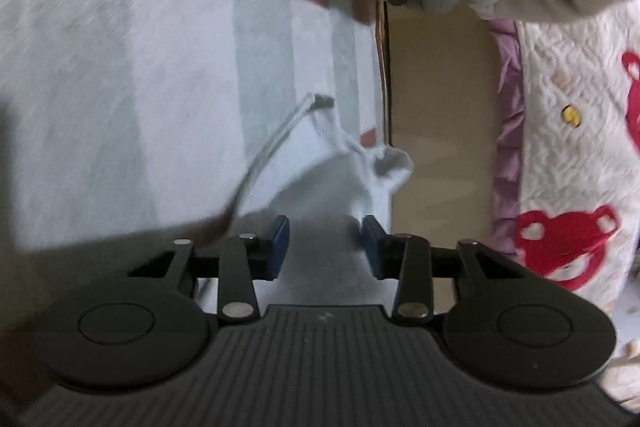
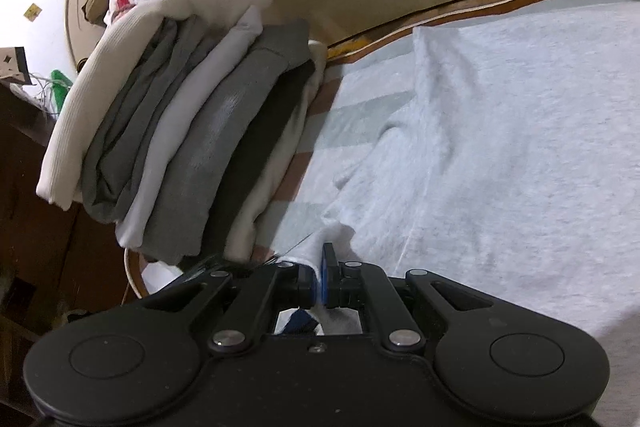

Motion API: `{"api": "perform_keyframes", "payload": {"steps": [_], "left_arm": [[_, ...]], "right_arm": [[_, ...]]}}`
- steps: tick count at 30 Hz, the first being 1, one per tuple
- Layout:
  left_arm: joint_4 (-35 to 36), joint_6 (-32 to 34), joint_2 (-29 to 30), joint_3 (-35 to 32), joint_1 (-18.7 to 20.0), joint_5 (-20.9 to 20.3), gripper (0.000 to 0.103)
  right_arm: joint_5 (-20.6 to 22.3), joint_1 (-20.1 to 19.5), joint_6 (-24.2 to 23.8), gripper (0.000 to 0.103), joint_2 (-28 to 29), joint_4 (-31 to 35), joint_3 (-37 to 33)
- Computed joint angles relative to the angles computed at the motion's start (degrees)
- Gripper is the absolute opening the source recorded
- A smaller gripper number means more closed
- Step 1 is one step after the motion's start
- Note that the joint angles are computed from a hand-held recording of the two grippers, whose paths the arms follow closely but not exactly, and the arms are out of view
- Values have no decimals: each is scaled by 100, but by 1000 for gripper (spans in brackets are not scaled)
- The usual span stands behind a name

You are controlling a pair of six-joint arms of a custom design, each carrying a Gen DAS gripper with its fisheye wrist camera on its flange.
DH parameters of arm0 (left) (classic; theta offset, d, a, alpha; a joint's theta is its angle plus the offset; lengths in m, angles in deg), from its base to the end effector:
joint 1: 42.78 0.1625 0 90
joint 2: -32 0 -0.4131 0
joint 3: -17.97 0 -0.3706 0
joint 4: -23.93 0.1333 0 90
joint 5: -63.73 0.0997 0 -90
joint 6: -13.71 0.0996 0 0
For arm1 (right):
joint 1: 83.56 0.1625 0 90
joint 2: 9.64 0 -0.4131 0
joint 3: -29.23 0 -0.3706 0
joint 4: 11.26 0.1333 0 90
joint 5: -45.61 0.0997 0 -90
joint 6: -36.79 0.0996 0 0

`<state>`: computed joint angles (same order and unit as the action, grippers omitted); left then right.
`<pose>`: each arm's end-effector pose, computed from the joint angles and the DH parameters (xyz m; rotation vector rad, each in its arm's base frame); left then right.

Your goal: Fold clothes

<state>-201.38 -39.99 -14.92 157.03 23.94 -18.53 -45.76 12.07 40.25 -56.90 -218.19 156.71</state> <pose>-0.0267 -0.4333 0.0901 0.7558 -2.5123 0.9225 0.1776 -0.4676 0.0805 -0.0442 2.9556 -0.9804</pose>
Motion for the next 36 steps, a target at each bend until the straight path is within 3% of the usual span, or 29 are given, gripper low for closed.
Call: {"api": "perform_keyframes", "payload": {"steps": [1, 3, 4, 6, 8, 9, 12, 17, 20, 21, 22, 27, 29, 32, 36], "left_arm": [[43, -101, -116, 90, 4, -150, 59], [559, 418, -480, 198, -127, -209, 67], [1129, 1018, -734, 189, -338, 17, 67], [2021, 2218, -998, 202, -993, 953, 71], [2175, 3196, -868, 246, -1522, 1766, 72], [2215, 3459, -820, 240, -1637, 1884, 72], [2440, 3757, -808, 164, -1663, 1669, 72], [2821, 4308, -402, -64, -1891, 2942, 75], [2332, 4898, 34, -270, -1815, 3580, 66], [2171, 5129, 135, -348, -1769, 3721, 37], [2104, 5323, 147, -424, -1707, 3782, 1], [986, 6070, 405, -560, -1742, 4572, 1], [703, 6188, 395, -558, -1702, 4556, 2], [555, 6217, 447, -605, -1700, 4606, 2], [-127, 6759, 862, -743, -1744, 4905, 4]], "right_arm": [[-9, 3, 2, 5, -30, 29, -9], [-33, 10, 5, 5, -95, 105, -31], [-89, 24, 7, 6, -151, 237, -63], [-209, 55, -6, 9, -274, 574, -148], [-347, 98, -65, 9, -401, 1005, -262], [-424, 124, -110, 9, -461, 1235, -328], [-622, 211, -271, 9, -577, 1731, -473], [-547, 246, -406, 9, -684, 2153, -561], [-438, 254, -609, 9, -689, 2142, -513], [-391, 252, -678, 8, -692, 2121, -489], [-327, 241, -733, 7, -693, 2090, -457], [-283, 229, -1217, 10, -676, 2014, -319], [-398, 296, -1673, 13, -846, 2132, -146], [-758, 345, -2341, 47, -1062, 1770, 283], [-1838, 378, -2823, 47, -563, 995, 356]]}}
